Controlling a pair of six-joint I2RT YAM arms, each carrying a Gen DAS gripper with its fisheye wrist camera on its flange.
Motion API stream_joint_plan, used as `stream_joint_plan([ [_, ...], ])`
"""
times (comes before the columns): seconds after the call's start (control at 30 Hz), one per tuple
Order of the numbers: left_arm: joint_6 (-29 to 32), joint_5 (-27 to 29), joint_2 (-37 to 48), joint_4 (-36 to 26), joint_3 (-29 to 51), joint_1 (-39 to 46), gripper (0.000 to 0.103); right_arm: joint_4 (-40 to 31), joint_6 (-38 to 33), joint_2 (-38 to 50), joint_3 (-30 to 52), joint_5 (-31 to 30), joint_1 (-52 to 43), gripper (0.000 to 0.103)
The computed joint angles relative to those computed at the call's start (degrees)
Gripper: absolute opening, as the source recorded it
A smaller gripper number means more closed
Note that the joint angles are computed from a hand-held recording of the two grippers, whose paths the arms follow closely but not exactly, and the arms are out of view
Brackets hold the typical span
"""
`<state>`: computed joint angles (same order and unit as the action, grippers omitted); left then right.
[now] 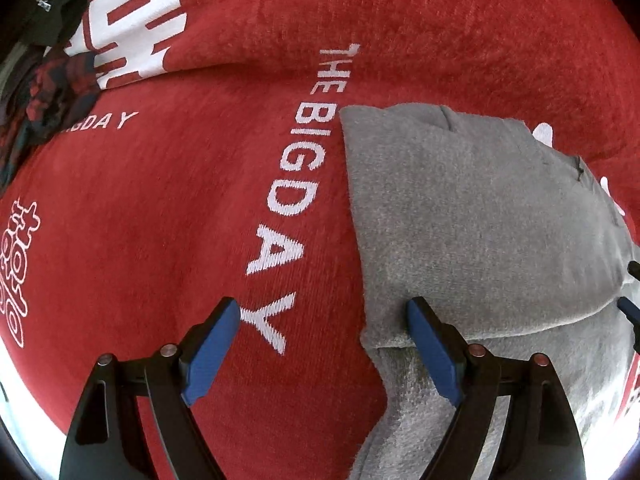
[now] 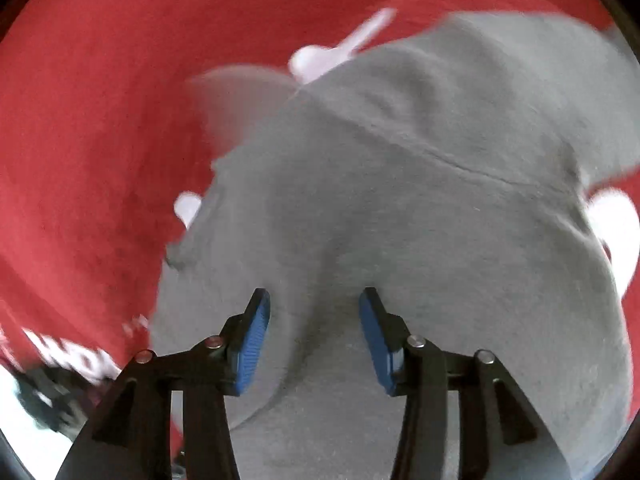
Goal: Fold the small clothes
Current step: 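Grasp the sweatshirt side edge beside the folded sleeve with the right gripper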
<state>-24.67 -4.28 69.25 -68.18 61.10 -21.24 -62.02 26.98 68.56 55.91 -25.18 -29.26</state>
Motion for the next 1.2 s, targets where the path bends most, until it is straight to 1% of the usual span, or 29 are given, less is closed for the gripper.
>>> stream_joint_plan([
  [0.1,2.4,2.2,2.9,-1.8,3.6,2.7,0.086,-2.4,-3.4,0.6,1.0,-1.8,-2.3,0.055],
  [0.13,3.9,2.9,3.8,-1.4,4.9,4.2,0.086,-3.3,-4.7,0.8,1.0,-3.2,-3.0,0.055],
  [0.2,6.3,5.0,6.0,-0.3,7.4,7.5,0.086,-6.9,-8.4,0.5,1.1,-8.3,-3.8,0.055],
  [0.23,7.8,7.6,8.7,0.2,9.6,10.2,0.086,-8.4,-9.0,-0.1,0.8,-9.9,-2.1,0.055],
  [0.27,8.8,9.6,10.9,0.2,11.1,11.7,0.086,-9.0,-8.3,-1.4,-0.5,-12.6,2.4,0.056],
  [0.3,10.3,12.9,14.6,-0.3,13.4,13.7,0.086,-7.8,-5.9,-2.7,-2.2,-15.0,7.2,0.056],
  [0.37,12.0,15.8,19.5,-1.4,16.3,15.3,0.086,-1.5,2.8,-4.8,-6.5,-20.5,17.8,0.056],
  [0.43,13.5,17.4,23.2,-2.2,18.3,15.7,0.086,11.4,17.6,-7.1,-11.7,-22.9,29.2,0.056],
  [0.47,13.8,17.7,23.8,-2.5,18.8,15.5,0.086,19.4,25.8,-7.9,-14.3,-22.8,34.7,0.056],
  [0.5,14.2,18.0,24.4,-2.7,19.2,15.4,0.086,24.4,31.3,-8.8,-16.0,-21.8,38.4,0.056],
  [0.57,15.0,18.7,24.8,-2.1,19.2,15.0,0.069,36.0,42.0,-7.8,-19.4,-18.5,44.7,0.056],
  [0.6,15.8,18.6,24.0,-1.3,18.9,14.5,0.063,39.3,44.9,-7.2,-20.3,-16.7,46.3,0.056],
  [0.63,16.9,20.1,23.7,-0.8,18.9,14.6,0.041,42.2,47.3,-6.2,-20.8,-14.4,47.8,0.056],
  [0.67,17.7,21.6,23.8,-1.0,19.2,14.9,0.023,43.2,48.6,-5.9,-20.8,-13.3,48.3,0.056],
  [0.7,18.3,23.0,24.4,-2.1,20.3,15.1,0.021,44.7,50.5,-6.3,-21.4,-12.3,48.9,0.055],
  [0.73,18.9,22.8,25.5,-2.1,21.4,15.3,0.017,46.3,52.0,-5.6,-21.6,-11.8,49.2,0.051],
  [0.77,19.9,22.7,26.6,-2.3,22.5,15.7,0.011,47.2,52.9,-5.5,-22.0,-12.2,49.2,0.028],
  [0.8,20.7,22.7,26.8,-3.0,23.3,16.1,0.011,48.3,53.8,-5.8,-22.6,-12.6,49.5,0.007],
  [0.9,22.9,21.1,27.9,-3.1,24.3,16.8,0.011,51.5,56.0,-5.4,-22.5,-11.4,51.8,0.006],
  [0.97,24.0,19.3,27.9,-2.4,23.2,17.1,0.011,55.8,58.2,-3.8,-23.1,-10.7,53.5,0.006],
  [1.03,24.1,19.8,26.8,-1.1,21.3,18.2,0.011,58.8,59.5,-1.8,-24.1,-9.6,55.9,0.006],
  [1.1,23.3,18.9,25.9,-0.6,20.6,18.0,0.011,58.2,58.7,0.4,-23.3,-8.9,57.7,0.006],
  [1.17,23.2,16.9,24.5,-1.0,20.4,17.7,0.011,57.6,58.0,0.8,-22.7,-10.2,57.3,0.009],
  [1.2,23.4,16.1,23.7,-1.3,20.4,17.4,0.011,52.3,54.4,-0.2,-20.8,-11.8,56.1,0.013],
])
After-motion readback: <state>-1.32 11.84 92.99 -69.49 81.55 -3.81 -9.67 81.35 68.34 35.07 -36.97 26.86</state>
